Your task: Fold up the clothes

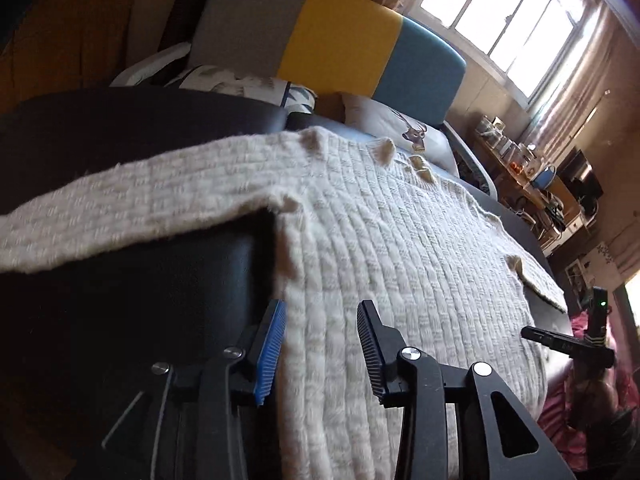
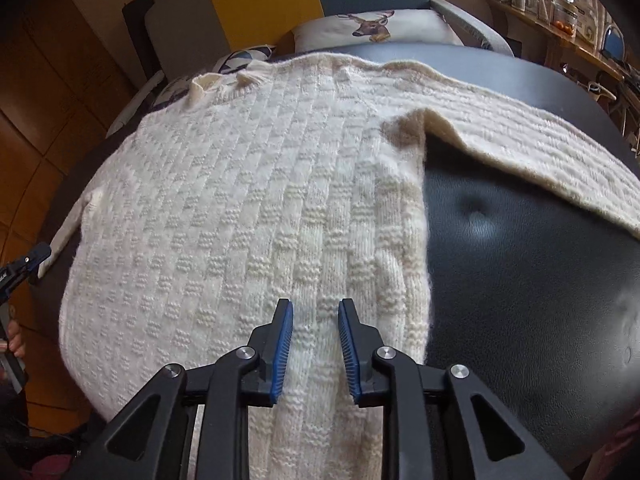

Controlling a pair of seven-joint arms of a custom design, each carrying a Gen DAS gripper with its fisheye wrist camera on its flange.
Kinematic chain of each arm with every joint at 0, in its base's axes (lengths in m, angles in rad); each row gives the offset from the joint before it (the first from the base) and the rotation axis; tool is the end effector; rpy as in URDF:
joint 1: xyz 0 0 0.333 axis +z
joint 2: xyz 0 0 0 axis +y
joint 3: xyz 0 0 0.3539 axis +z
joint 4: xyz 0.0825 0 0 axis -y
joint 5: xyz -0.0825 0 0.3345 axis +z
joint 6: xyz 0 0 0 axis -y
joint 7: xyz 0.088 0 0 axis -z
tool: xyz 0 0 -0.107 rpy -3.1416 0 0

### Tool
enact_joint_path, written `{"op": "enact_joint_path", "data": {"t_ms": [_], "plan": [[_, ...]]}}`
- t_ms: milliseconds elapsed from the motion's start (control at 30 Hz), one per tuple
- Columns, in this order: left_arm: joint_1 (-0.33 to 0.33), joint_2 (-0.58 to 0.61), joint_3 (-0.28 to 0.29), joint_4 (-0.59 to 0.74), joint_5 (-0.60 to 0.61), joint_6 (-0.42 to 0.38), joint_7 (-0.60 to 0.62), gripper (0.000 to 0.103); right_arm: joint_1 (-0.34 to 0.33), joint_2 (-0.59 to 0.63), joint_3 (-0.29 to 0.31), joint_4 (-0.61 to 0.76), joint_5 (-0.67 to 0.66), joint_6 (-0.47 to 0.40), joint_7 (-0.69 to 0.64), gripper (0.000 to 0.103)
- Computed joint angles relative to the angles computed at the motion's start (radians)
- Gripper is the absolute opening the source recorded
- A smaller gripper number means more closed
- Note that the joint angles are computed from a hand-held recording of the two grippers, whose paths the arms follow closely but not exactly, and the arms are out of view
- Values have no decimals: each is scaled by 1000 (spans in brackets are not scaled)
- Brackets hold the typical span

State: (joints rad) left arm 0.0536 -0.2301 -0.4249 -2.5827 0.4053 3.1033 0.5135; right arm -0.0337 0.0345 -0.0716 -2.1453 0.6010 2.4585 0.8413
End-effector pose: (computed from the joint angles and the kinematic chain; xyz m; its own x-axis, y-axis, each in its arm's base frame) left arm 0.3862 -0.1967 0.4839 0.1362 -0.9372 0.3212 -0.7419 -0.3113 -0.5938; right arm 0.5272 -0.0557 0.4814 0.2505 -0.9393 -0.2344 -0.8930 -0.1307 -0.4306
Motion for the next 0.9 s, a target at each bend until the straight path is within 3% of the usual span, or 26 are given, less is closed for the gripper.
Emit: {"op": "enact_joint_path", "data": {"t_ms": [67,133,200,267,367,467,533,600,633,700,767,900], "plan": [[81,87,-67,87,95,3,-24,38,10,13,10,24,-4,22,2,23],[71,181,-55,173,159,-9,-36,38,19,32,19,52,-18,39,8,24],[44,264,-40,256,203,-57,-30,38,38,59,21,64,-131,99,89,24],[-5,313,-18,324,261,-195,-47,38,44,84,11,69,-252,108,182,24],[-67,341,43,332,371,-244,-129,40,17,82,16,26,-244,158,160,24],[-119,343,87,339,409,-280,-174,40,1,87,23,36,-215,144,149,24],[-142,345,98,361,346,-313,-145,40,-19,96,19,79,-141,69,120,24],[-168,337,117,374,329,-287,-151,40,-90,95,19,116,72,-13,59,25],[-185,335,129,385,343,-272,-165,41,-119,96,8,136,165,-59,44,26],[-225,348,148,421,376,-253,-175,50,-174,92,-30,150,314,-71,61,27],[-259,387,153,476,361,-246,-128,52,-228,104,-71,176,400,-73,123,27],[-318,488,147,610,285,-267,9,53,-338,210,-123,299,435,-93,398,28]]}}
